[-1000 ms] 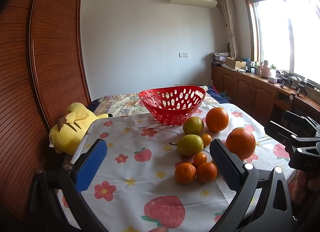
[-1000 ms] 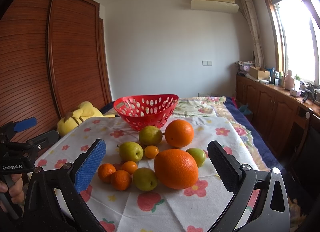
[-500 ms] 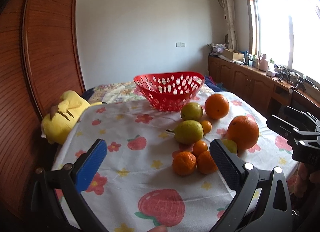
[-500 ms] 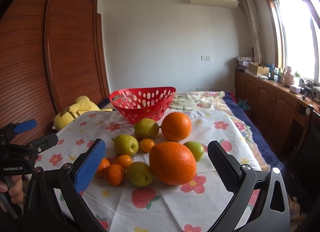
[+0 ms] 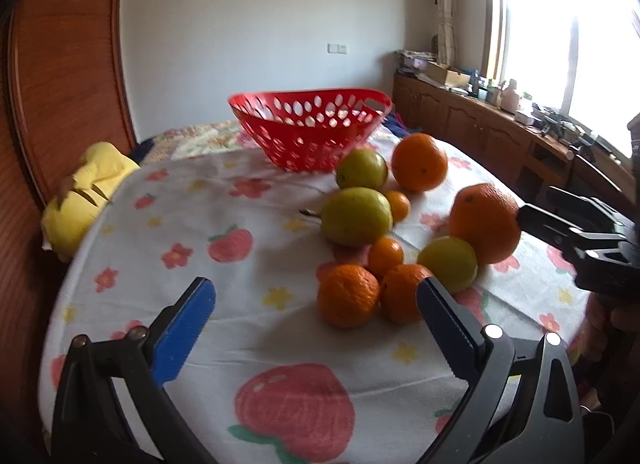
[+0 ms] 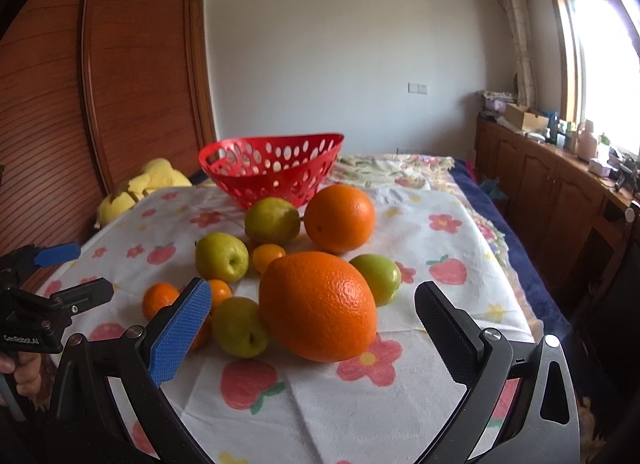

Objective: Organize fruits
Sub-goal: 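Lower the left tool onto a mandarin while the right tool approaches the large orange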

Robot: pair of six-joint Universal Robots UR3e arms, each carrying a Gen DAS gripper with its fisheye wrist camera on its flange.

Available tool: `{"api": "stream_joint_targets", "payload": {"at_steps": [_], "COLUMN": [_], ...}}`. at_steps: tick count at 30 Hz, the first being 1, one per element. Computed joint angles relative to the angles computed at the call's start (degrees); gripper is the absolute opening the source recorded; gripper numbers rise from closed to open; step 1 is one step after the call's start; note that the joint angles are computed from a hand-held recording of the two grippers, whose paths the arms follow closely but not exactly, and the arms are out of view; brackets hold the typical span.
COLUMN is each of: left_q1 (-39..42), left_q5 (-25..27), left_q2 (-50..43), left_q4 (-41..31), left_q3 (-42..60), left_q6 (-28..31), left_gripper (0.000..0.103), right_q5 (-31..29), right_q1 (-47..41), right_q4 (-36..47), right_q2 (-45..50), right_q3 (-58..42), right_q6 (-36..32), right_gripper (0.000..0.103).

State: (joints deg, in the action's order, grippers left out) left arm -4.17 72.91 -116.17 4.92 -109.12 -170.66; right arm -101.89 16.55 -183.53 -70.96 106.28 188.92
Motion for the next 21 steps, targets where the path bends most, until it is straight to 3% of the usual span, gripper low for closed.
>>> {"api": "stream_joint_targets", "payload": {"at_steps": [6, 13, 15, 17, 21], "left_q1": [-0.1, -0.7, -0.5, -0.4, 0.1], "left_q5": [-1.7, -1.0, -1.7, -1.4, -2.5], "left_q2": [-1.9, -4.4, -4.8, -5.0, -5.3], "left_q4": [-3.5, -5.0, -5.7, -6.1, -8.1], "left_q3": [2.2, 5.1, 5.8, 6.3, 7.1], "left_q6": [1.2, 1.6, 1.8, 1.6, 1.9], "left_gripper": [0.100, 0.089, 0.081, 0.067, 0.054], "right_q5": [4.0, 6.7, 6.8, 7.3, 9.2], "right_q1": [-2.4, -4.0, -4.2, -4.5, -5.4], "right_q4": [3.2, 7.4, 8.2, 9.1, 9.2], "right_q2": [2.6, 5.5, 6.2, 6.9, 7.3], "right_q3": [-2.9, -6.9, -7.7, -8.5, -8.3], "right_q6": [-1.2, -2.6, -3.1, -3.4, -2.8], "right_gripper": [0.103, 0.102, 0.102, 0.102, 0.101]}}
